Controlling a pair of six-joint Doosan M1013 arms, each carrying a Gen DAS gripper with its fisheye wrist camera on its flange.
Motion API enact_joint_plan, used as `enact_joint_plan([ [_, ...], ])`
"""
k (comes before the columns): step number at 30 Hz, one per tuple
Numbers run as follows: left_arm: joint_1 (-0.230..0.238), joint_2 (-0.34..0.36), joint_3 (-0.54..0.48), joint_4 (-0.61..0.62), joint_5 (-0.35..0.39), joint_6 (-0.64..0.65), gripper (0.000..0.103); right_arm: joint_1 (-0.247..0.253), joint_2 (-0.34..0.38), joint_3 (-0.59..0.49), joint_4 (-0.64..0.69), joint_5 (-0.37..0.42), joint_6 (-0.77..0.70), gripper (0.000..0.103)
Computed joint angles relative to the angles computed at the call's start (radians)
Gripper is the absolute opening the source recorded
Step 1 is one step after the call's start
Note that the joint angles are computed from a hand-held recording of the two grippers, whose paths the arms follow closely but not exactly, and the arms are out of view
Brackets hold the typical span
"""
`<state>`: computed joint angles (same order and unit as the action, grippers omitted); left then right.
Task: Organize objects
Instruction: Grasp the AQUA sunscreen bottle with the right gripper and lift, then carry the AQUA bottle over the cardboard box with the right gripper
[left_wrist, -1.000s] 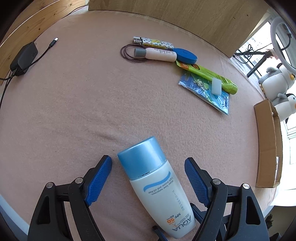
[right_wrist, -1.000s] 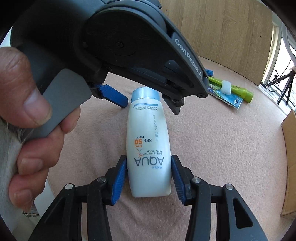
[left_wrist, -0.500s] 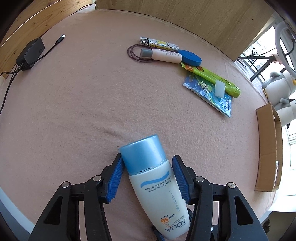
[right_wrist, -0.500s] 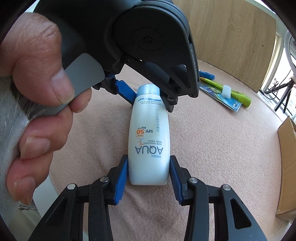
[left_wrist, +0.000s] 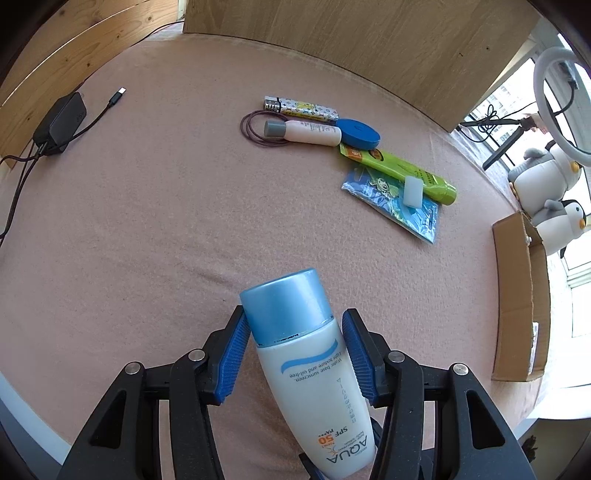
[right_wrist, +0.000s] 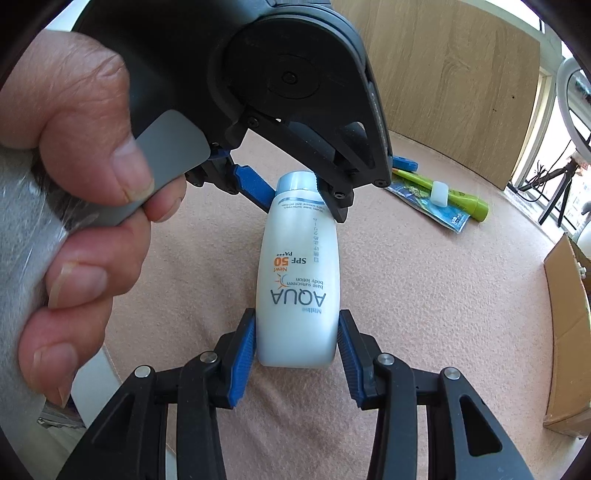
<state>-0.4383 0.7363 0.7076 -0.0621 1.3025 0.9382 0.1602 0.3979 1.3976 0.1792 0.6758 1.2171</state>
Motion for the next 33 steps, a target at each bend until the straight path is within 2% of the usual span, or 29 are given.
enact_joint_plan([
  [10, -0.001, -0.007, -0.02, 0.019, -0.007, 0.005, 0.055, -0.002, -0.006, -0.009, -0.002, -0.028, -0.003, 0.038],
  [22, -0.013, 0.046, -0.115, 0.028, 0.022, 0.009, 0.054, 0.0, -0.016, -0.002, -0.01, -0.043, 0.023, 0.038],
  [27, -0.023, 0.091, -0.213, 0.032, 0.067, 0.025, 0.054, -0.014, -0.021, -0.002, -0.005, -0.056, 0.029, 0.038],
  [31, -0.036, 0.159, -0.354, 0.032, 0.133, 0.04, 0.054, -0.029, -0.029, 0.002, -0.007, -0.07, 0.043, 0.038],
  [33, -0.045, 0.213, -0.469, 0.032, 0.189, 0.049, 0.054, -0.039, -0.033, 0.004, -0.005, -0.075, 0.052, 0.038],
])
